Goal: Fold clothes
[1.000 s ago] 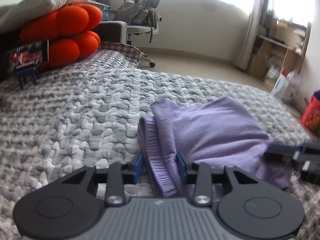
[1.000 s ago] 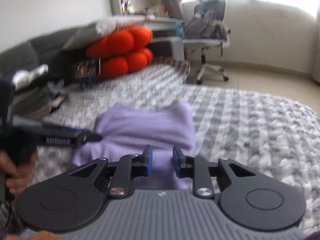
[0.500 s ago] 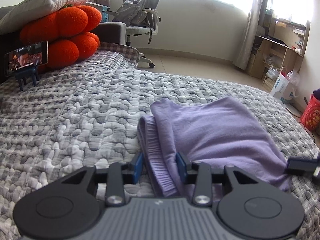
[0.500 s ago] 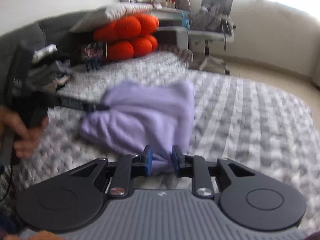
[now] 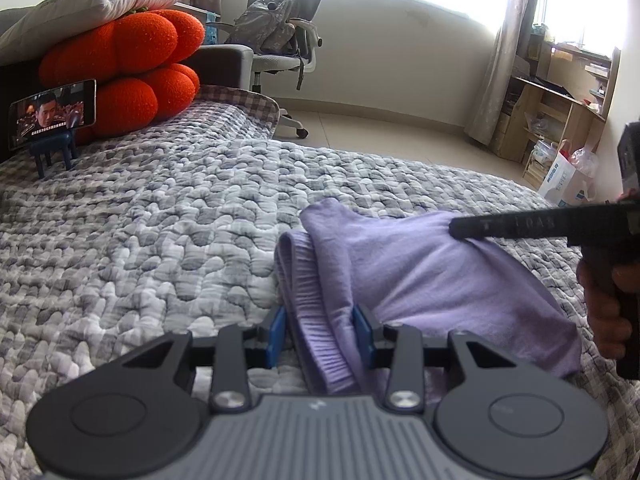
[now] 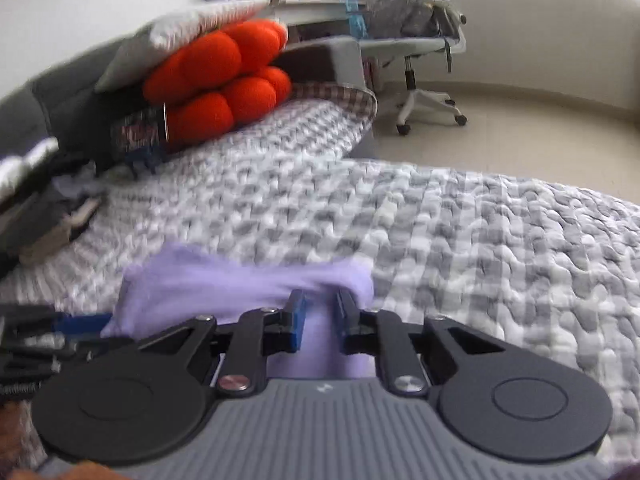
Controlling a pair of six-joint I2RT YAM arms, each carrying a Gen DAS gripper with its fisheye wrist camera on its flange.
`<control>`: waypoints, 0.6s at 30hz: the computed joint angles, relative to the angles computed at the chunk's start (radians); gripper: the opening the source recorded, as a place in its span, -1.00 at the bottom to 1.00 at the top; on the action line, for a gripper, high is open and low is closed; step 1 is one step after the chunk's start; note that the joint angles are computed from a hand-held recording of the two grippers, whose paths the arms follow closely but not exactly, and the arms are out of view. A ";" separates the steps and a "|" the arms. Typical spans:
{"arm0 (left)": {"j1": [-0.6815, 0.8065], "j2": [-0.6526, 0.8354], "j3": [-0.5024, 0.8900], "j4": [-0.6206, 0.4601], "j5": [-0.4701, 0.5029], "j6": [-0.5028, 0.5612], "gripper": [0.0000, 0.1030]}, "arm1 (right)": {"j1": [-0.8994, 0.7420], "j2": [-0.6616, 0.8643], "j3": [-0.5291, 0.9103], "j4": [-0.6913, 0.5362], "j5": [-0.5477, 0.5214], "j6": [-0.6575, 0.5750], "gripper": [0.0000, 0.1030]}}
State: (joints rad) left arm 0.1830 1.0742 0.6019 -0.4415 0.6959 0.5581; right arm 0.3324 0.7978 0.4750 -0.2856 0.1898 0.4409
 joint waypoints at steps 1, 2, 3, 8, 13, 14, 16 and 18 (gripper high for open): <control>0.000 -0.001 -0.001 0.000 0.000 0.000 -0.24 | 0.003 -0.001 -0.005 0.005 0.012 0.003 -0.82; -0.001 -0.003 -0.001 0.000 -0.001 -0.002 -0.24 | 0.011 0.002 -0.009 0.010 0.031 0.004 -0.85; -0.001 -0.004 -0.002 0.000 -0.002 -0.004 -0.24 | 0.021 0.006 -0.009 0.011 0.046 0.000 -0.85; -0.003 -0.014 -0.002 -0.009 -0.006 -0.015 -0.24 | 0.066 0.042 0.018 -0.005 0.121 -0.014 -0.85; 0.002 -0.016 0.002 -0.020 -0.003 -0.025 -0.24 | 0.134 0.056 0.034 -0.009 0.217 -0.009 -0.68; 0.001 -0.016 0.001 -0.018 -0.003 -0.026 -0.24 | 0.162 0.041 0.032 -0.016 0.240 -0.004 -0.55; -0.002 -0.024 -0.008 -0.008 -0.007 -0.029 -0.25 | 0.224 0.021 0.037 -0.024 0.270 0.004 -0.55; -0.007 -0.033 -0.014 -0.004 -0.013 -0.033 -0.25 | 0.280 0.007 0.045 -0.025 0.282 0.002 -0.55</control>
State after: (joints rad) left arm 0.1761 1.0412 0.5879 -0.4450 0.6830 0.5249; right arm 0.6123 0.8047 0.5199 -0.3105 0.4714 0.4430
